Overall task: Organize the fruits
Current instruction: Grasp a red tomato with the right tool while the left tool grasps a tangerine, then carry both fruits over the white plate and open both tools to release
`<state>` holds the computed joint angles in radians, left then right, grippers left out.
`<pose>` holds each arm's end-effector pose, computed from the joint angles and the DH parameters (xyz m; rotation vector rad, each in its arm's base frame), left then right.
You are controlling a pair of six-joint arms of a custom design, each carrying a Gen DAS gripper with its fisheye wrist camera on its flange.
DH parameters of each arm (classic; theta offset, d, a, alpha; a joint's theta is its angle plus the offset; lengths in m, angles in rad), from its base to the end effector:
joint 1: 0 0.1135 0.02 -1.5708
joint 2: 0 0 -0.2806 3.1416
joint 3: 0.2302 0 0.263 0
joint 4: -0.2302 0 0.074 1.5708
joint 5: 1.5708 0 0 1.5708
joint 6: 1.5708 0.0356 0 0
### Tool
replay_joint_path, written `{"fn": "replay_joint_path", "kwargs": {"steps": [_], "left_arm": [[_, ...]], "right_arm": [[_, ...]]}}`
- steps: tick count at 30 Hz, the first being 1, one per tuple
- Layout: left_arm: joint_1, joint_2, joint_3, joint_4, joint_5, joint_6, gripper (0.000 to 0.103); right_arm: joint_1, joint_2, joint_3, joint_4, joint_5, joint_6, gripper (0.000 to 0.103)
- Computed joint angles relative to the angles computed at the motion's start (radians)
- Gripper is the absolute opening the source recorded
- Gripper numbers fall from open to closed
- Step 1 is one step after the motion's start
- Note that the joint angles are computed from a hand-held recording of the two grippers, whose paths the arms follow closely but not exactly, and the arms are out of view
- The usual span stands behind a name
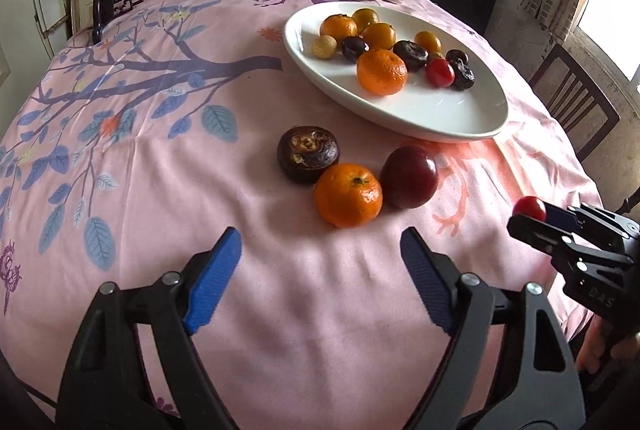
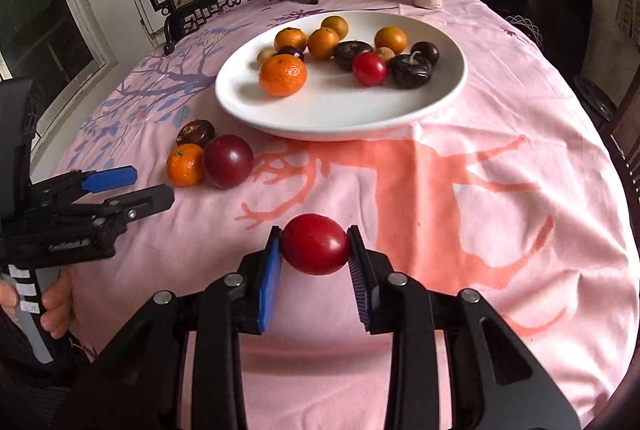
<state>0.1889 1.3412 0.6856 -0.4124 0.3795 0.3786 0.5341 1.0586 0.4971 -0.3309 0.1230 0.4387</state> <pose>0.2454 0.0335 0.1844 0.3657 2.5198 -0.2860 0.1742 0.0979 0.1874 -0.0642 2.4728 0.2733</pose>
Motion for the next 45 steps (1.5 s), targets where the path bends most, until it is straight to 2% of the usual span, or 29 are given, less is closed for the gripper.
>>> {"fn": "replay_joint_path", "kwargs": {"steps": [2, 7, 8, 9, 10, 15, 28, 32, 35, 38, 45], "left_arm": [[-0.043, 0.022, 0.009, 0.02, -0.034, -0.028, 0.074], [-0.103, 0.069, 0.026, 0.065, -0.102, -0.066, 0.053], [-0.107, 0.075, 0.032, 0.067, -0.103, -0.069, 0.049], [-0.107, 0.078, 0.036, 0.065, -0.094, -0.072, 0.041], [-0.104, 0.083, 0.044, 0.056, -0.079, -0.073, 0.039], [-0.082, 0.038, 0.03, 0.033, -0.041, -0.064, 0.038], [0.031, -0.126, 0.053, -0.133, 0.111, 0.026, 0.038], [0.017, -0.115, 0.105, -0.148, 0.102, 0.045, 0.038], [-0.018, -0.063, 0.174, -0.123, 0.066, 0.021, 0.038], [-0.078, 0.049, 0.284, -0.113, 0.02, -0.02, 0.038], [-0.197, 0.372, 0.587, -0.129, -0.11, -0.146, 0.038]], "right_arm": [[-0.02, -0.05, -0.021, -0.015, -0.009, 0.0, 0.033], [-0.072, -0.137, -0.049, -0.035, -0.041, -0.014, 0.033], [-0.077, -0.145, -0.052, -0.037, -0.045, -0.016, 0.033], [-0.079, -0.148, -0.054, -0.035, -0.048, -0.017, 0.033], [-0.078, -0.152, -0.057, -0.034, -0.051, -0.015, 0.033], [-0.054, -0.164, -0.054, -0.041, -0.042, -0.005, 0.033], [0.008, -0.125, -0.003, -0.048, 0.012, 0.023, 0.033], [-0.008, -0.107, 0.015, -0.046, 0.001, 0.007, 0.033], [-0.04, -0.08, 0.038, -0.034, -0.015, -0.015, 0.033], [-0.096, -0.026, 0.075, -0.008, -0.051, -0.052, 0.033], [-0.197, 0.275, 0.306, 0.085, -0.091, -0.185, 0.033]]}}
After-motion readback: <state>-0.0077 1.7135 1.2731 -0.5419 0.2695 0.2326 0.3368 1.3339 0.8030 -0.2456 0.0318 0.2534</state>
